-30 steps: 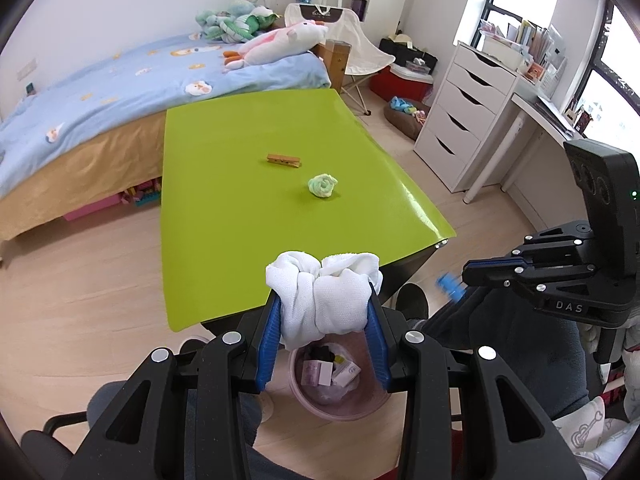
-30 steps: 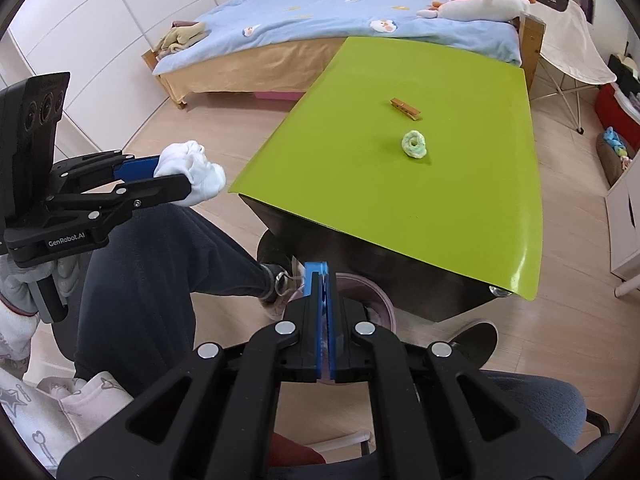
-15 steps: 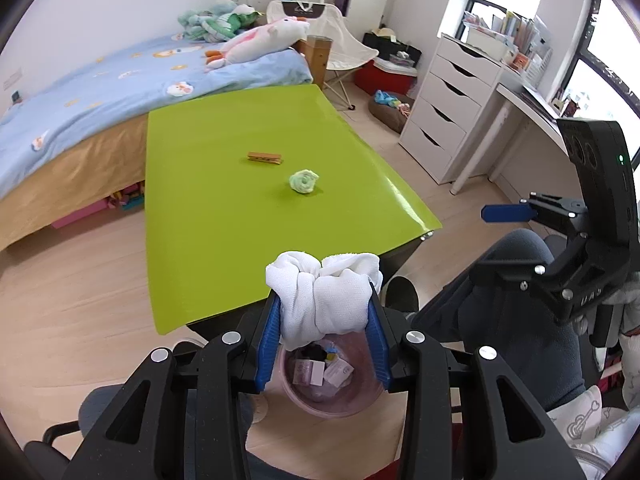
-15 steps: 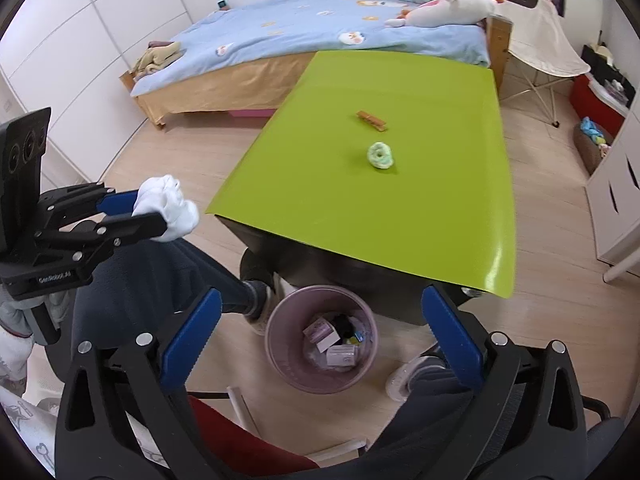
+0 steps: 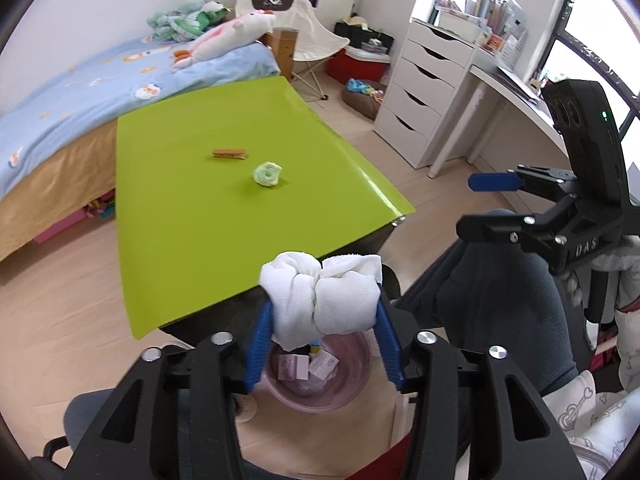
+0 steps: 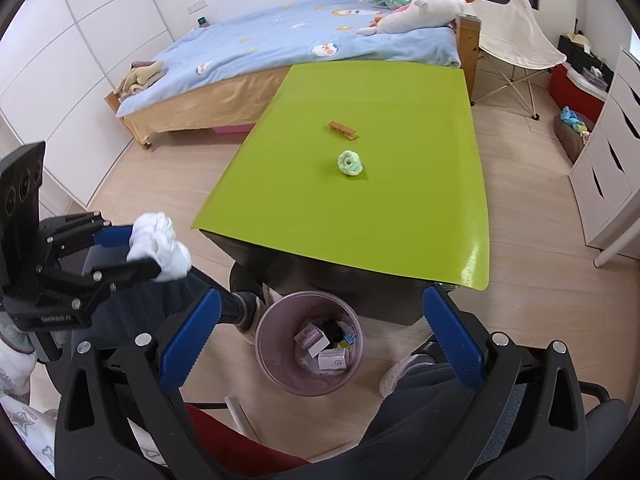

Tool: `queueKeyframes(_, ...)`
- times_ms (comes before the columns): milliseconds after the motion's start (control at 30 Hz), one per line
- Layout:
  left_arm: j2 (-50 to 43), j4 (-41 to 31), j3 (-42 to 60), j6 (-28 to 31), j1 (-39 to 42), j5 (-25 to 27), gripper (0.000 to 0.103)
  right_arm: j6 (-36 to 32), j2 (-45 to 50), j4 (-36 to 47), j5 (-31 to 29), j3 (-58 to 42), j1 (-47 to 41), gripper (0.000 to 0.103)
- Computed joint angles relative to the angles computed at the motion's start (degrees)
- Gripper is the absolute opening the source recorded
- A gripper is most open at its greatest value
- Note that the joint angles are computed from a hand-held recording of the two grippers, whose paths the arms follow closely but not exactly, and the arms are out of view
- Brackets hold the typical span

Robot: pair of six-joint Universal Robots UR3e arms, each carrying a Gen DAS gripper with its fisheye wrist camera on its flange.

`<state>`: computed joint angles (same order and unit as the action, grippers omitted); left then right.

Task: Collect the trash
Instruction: 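Open the left tool to drop the white sock into the wastebasket, then move the right tool to the green-white scrunchie and close on it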

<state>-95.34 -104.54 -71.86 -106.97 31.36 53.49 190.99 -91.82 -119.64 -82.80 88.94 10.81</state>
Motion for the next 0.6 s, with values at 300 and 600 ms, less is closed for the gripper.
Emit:
queueKeyframes(300, -2.22, -0.27, 0.62, -2.06, -0.06, -0.37, 0.086, 0.21, 0.16, -0.71, 1.18, 0.42, -0.6, 0.1)
queueKeyframes(600, -2.81, 3.74, 0.23, -6.7, 0.61, -0.17, 0.096, 0.61, 1.12, -0.97, 1.41, 0.14, -0.22, 0.1)
